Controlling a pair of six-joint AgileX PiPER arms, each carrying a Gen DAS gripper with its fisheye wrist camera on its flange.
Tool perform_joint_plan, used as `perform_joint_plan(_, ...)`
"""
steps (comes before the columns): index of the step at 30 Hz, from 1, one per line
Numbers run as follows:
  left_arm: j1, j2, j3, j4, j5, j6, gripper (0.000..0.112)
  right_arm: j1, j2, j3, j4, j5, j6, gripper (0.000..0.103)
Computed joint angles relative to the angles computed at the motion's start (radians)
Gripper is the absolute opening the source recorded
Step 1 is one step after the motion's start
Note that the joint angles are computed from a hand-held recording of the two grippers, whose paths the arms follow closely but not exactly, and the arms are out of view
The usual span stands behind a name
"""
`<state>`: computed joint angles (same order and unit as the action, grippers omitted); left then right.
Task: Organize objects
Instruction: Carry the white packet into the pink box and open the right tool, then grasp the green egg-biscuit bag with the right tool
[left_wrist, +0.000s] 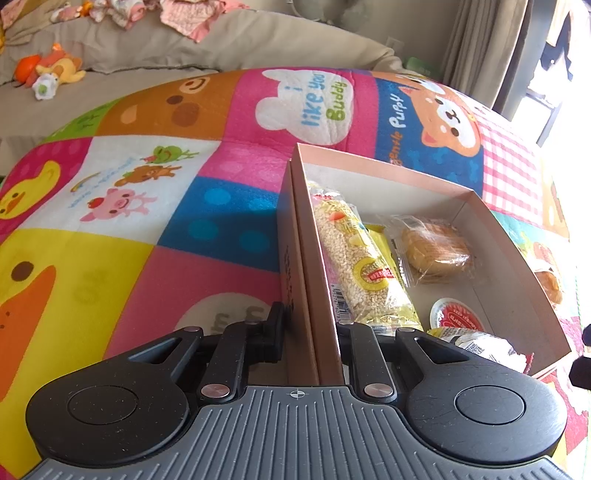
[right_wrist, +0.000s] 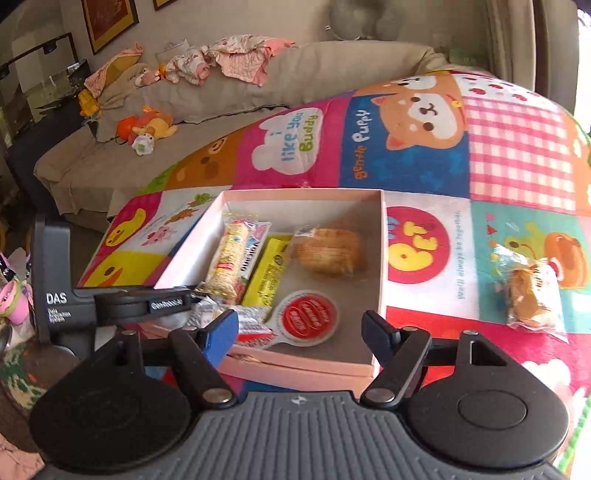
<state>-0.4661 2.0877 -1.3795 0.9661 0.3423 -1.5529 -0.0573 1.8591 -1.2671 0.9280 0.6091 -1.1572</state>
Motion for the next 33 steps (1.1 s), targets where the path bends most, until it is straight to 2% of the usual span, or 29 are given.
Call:
perform_joint_plan(6,0.0,0.003,-0.002,0.0,0.001,-0.003,0.019,-0.079,-0.072,0.154,-0.008,-0.089,-0.121,0.087)
perform_joint_plan(11,0.002,0.005,-0.003,-0.009,0.001,0.004,0.019,-0.121,-0.061,0.227,-0.038,-0.108,-0.148,0.087)
perform_joint_plan(15,-0.002,0.006,-0.006,-0.009,0.009,0.002,0.018,-0.149,-0.035,0.238,-0.026,-0.054,-0.15,0.087)
perform_joint_plan(20,0.0,0.004,-0.002,-0.007,0.007,0.003,0.018,-0.148,-0.038,0.269,0.021,0.038,-0.24,0.087)
perform_joint_plan(25,0.0,0.004,-0.002,-0.006,0.007,0.002,0.019,-0.125,-0.062,0.3,0.054,0.085,-0.323,0.087)
perform_joint_plan(29,0.0,0.004,-0.002,-0.006,0.007,0.002,0.019,-0.112,-0.132,0.346,0.135,-0.009,-0.44,0.088)
perform_joint_plan(32,-0.001,0.004,-0.003,-0.006,0.007,0.0,0.019,-0.113,-0.134,0.332,0.156,-0.044,-0.447,0.103)
perform_joint_plan(33,-0.001,0.003,-0.002,-0.004,0.007,-0.001,0.019,-0.116,-0.124,0.32,0.152,-0.041,-0.429,0.103)
